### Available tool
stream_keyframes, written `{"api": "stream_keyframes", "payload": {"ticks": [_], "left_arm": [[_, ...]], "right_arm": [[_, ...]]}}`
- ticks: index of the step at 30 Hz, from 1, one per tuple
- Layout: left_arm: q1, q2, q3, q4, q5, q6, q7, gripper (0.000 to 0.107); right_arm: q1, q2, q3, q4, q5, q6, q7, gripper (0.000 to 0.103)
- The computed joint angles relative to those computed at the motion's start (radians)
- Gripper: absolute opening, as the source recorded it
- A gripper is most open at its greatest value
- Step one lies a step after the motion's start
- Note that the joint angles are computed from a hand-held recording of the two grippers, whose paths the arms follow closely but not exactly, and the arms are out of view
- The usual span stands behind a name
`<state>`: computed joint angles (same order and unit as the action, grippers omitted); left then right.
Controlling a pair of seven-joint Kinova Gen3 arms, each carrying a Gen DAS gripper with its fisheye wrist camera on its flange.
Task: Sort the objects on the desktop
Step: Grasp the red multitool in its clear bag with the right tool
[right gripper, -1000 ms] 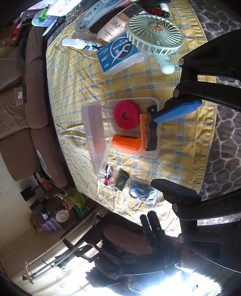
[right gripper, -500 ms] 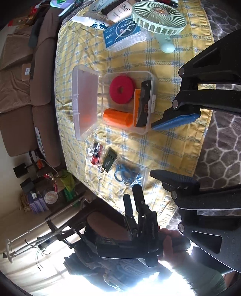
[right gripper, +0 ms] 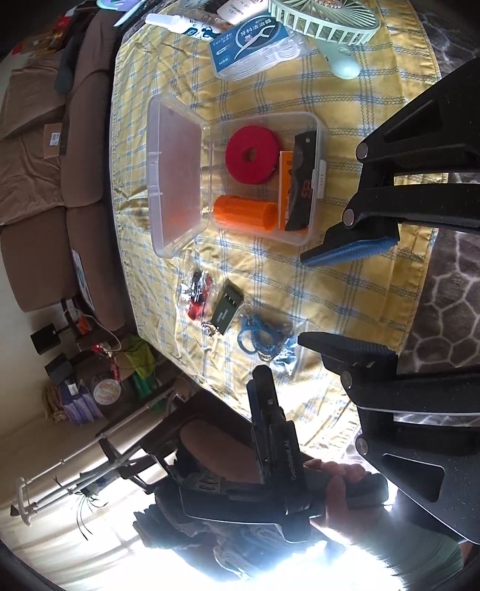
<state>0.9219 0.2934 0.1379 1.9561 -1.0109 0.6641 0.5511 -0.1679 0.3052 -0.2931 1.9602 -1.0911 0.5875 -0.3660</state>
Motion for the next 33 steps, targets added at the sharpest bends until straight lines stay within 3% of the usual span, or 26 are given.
{"api": "stream_keyframes", "payload": {"ticks": [3,7,11,18,21,23,25,27,30,32,33], "left_arm": [[-0.006,-0.042,-0.007,0.029,-0.005,0.000,0.053,0.043],[-0.035,-0.084,0.028,0.038,0.016,0.060,0.062,0.047],[-0.058,-0.105,0.061,0.040,0.043,0.109,0.068,0.054],[-0.097,-0.179,0.096,0.129,-0.008,0.073,0.207,0.054],[-0.120,-0.200,0.124,0.146,-0.010,0.077,0.222,0.054],[-0.132,-0.214,0.140,0.157,-0.014,0.076,0.230,0.054],[-0.142,-0.227,0.154,0.166,-0.016,0.075,0.234,0.054],[-0.150,-0.236,0.169,0.171,-0.026,0.078,0.245,0.054],[-0.169,-0.242,0.175,0.182,-0.051,0.053,0.262,0.054],[-0.179,-0.240,0.176,0.192,-0.088,0.023,0.293,0.054],[-0.184,-0.235,0.176,0.195,-0.103,0.010,0.305,0.054]], "right_arm": [[-0.114,-0.024,0.078,-0.009,0.016,-0.034,-0.040,0.030],[-0.299,-0.047,0.158,-0.057,0.176,-0.131,-0.203,0.030],[-0.485,-0.003,0.247,-0.164,0.339,-0.198,-0.365,0.030],[-0.805,0.242,0.554,-0.486,0.558,-0.090,-0.650,0.034],[-0.879,0.363,0.644,-0.625,0.651,-0.006,-0.772,0.035],[-0.860,0.425,0.622,-0.718,0.733,0.060,-0.852,0.040],[-0.811,0.463,0.554,-0.785,0.814,0.110,-0.918,0.052],[-0.757,0.481,0.469,-0.816,0.894,0.132,-0.965,0.052],[-0.696,0.465,0.355,-0.804,0.992,0.114,-0.988,0.033],[-0.679,0.447,0.315,-0.801,1.035,0.124,-1.010,0.028],[-0.664,0.430,0.289,-0.790,1.043,0.119,-1.007,0.015]]}}
